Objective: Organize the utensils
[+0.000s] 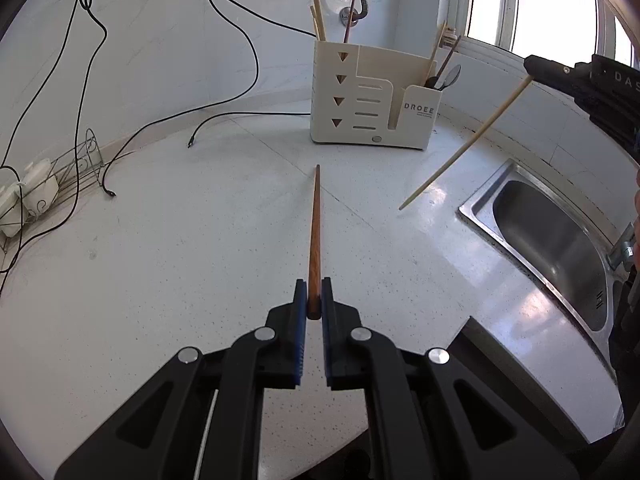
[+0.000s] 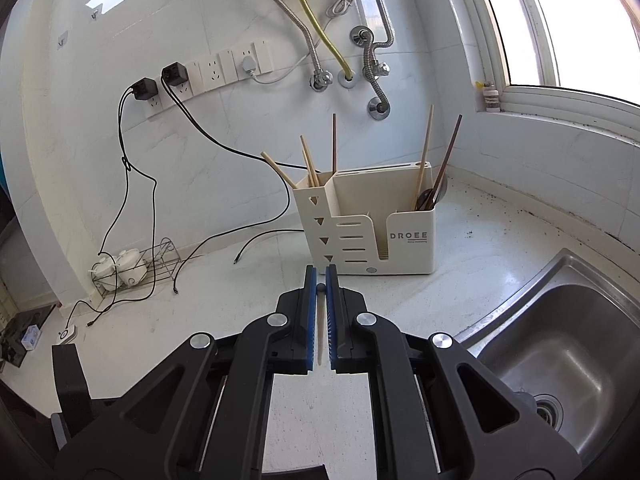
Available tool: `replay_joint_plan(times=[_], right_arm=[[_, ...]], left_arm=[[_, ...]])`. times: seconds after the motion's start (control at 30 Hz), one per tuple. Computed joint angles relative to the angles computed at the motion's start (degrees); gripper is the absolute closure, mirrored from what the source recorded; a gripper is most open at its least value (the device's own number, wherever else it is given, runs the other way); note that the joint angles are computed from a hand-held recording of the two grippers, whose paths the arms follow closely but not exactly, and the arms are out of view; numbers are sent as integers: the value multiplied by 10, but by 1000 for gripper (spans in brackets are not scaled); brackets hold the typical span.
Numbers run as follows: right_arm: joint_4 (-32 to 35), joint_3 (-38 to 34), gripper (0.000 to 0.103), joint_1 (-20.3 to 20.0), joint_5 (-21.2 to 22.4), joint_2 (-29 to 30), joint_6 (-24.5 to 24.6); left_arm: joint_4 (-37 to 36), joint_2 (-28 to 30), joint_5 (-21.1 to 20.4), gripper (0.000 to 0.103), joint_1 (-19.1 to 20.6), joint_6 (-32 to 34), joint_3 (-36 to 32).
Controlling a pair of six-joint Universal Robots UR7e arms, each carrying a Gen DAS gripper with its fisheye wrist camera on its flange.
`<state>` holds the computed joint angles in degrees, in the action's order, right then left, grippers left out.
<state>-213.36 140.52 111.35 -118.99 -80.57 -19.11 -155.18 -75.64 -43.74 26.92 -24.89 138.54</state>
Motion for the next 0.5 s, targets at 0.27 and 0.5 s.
replay_joint_plan(times=[0.27, 0.5], right_arm=[[-16, -14, 99, 14, -17, 8, -4], [-47, -36, 99, 34, -39, 34, -1]], left_arm=[[7, -16, 10, 96, 6, 77, -52], [-32, -8, -18, 97, 32, 159, -103]])
